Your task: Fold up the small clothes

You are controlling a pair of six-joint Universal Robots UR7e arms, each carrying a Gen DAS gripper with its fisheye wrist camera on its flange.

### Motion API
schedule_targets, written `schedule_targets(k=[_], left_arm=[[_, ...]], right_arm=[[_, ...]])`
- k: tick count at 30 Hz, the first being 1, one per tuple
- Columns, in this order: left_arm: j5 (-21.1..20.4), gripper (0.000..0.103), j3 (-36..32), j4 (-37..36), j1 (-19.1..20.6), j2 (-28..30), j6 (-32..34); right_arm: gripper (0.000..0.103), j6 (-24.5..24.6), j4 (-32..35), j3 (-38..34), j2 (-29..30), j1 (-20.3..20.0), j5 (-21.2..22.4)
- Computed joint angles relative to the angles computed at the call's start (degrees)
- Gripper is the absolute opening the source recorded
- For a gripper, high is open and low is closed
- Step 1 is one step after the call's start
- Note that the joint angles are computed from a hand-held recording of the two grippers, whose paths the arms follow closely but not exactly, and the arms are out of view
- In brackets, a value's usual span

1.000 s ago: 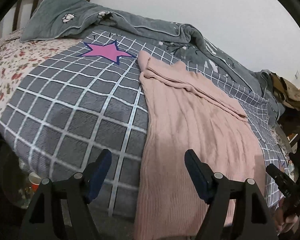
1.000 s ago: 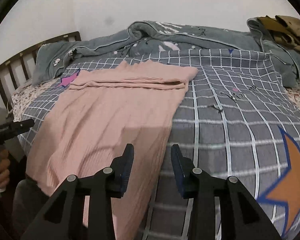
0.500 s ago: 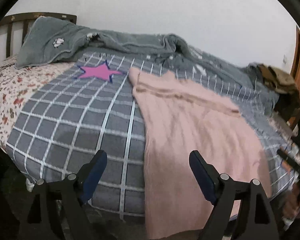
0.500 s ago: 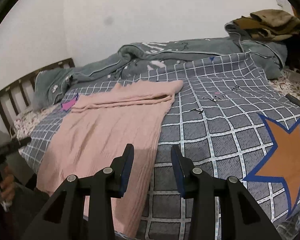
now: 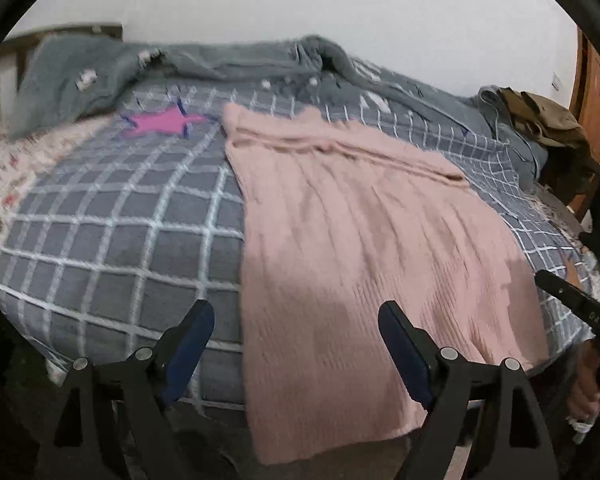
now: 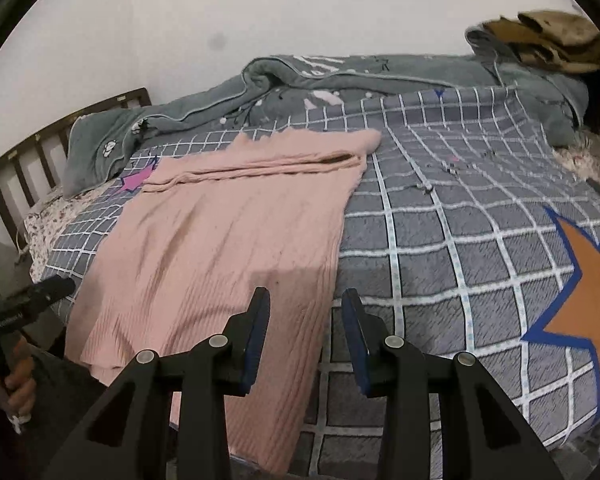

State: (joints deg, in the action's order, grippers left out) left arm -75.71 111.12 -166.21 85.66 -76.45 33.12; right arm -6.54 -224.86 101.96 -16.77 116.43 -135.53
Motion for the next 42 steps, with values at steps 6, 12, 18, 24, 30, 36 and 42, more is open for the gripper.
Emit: schedule_targets(k=[6, 12, 18, 24, 30, 36, 42], left_arm=[[1.0, 0.083, -1.1, 1.5, 0.4, 0.8, -2.5], [1.3, 0.083, -1.7, 1.0, 0.9, 1.3, -4.8], [2.9, 0.082, -1.7, -0.2, 0.6, 1.8, -5.1], [4.1, 0.082, -0.8, -2.4, 0.0, 2.1, -3.3], [4.9, 0.082, 0.0, -4.4, -0.4, 2.1, -1.3], [3.9, 0.082, -0.2, -4.3, 0.0, 2.0, -1.8], [3.2, 0.082, -0.3, -3.5, 0.1, 1.7, -2.9]], right_arm=[[0.028, 0.8, 2.0, 0.2, 0.1, 0.2, -0.7], [0.024, 2.8, 3.3, 0.7, -0.3, -0.2, -0.7], [0.024, 3.0, 3.7, 0.3, 0.0, -0.2, -0.5], [0.024, 2.3, 3.3, -0.3, 0.6, 0.0, -1.2], [0.024, 1.7, 3.1, -0.7, 0.9, 0.1, -1.8], [0.024, 1.2, 2.5, -0.6, 1.0, 0.2, -1.5], [0.024, 0.7, 2.7, -0.8, 1.0, 0.3, -1.5]])
